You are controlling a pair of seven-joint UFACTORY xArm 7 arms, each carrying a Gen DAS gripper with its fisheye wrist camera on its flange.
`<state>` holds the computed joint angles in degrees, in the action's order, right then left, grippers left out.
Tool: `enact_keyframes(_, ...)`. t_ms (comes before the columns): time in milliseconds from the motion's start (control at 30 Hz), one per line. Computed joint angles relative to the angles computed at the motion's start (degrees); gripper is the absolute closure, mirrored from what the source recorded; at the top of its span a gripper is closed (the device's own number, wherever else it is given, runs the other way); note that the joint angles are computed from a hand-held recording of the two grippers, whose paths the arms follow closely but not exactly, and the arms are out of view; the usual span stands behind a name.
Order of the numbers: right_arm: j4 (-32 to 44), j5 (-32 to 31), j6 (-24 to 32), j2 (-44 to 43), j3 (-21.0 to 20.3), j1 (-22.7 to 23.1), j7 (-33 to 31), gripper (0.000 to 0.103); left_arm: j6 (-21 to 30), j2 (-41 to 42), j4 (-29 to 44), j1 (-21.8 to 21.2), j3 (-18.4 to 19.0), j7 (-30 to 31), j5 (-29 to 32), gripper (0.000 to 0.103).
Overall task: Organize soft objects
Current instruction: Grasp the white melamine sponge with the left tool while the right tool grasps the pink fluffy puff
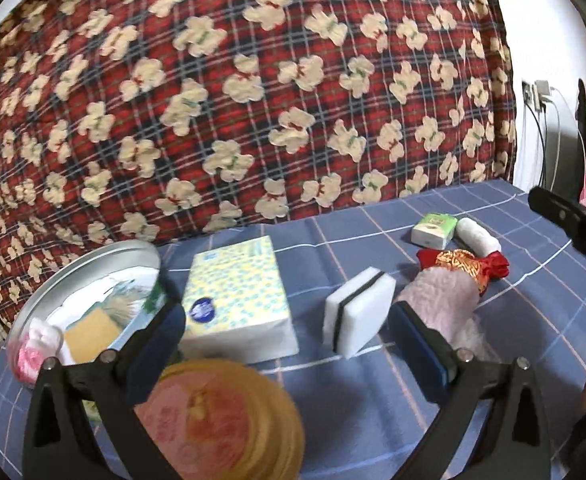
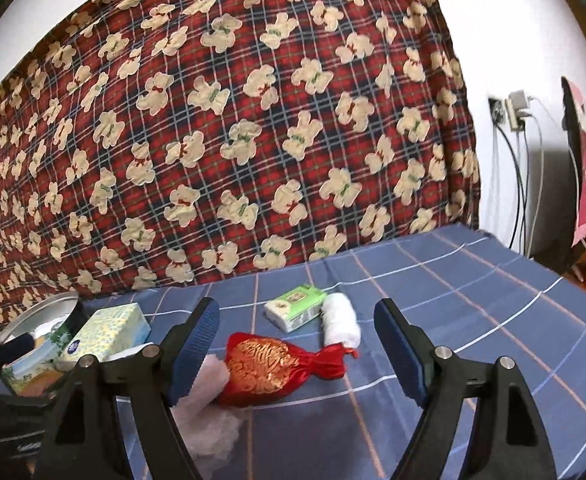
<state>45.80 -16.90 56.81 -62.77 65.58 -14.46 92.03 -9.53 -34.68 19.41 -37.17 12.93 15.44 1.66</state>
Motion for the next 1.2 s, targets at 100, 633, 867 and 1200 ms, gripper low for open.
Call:
enact_keyframes(100, 0.05, -0.06, -0.7, 0.51, 0.09, -0.17, -0.02, 0.021, 2.85, 2.89, 3.27, -1.4, -0.63, -0.3, -0.66, 0.0)
enact_keyframes(633, -1.35, -0.56, -2.33, 0.83, -1.02, 1.29, 2.54, 0.021, 17.66, 17.32, 15.38, -0.49, -8.74, 8.15, -13.33, 0.078)
enact_keyframes(867, -2.9, -0.92, -3.75, 2.29, -2.13, 2.78, 4.24, 0.021, 17.67, 13.94, 13.81, -3.83, -6.68, 17.76, -25.25, 0.078)
enact_keyframes(1200, -8.54, -4.03, -16.16, 6.85, -6.27, 7.29, 9.51, 0.021, 8.31, -0.3, 7.54, -17.03, 6.77, 31.28, -35.21, 0.078)
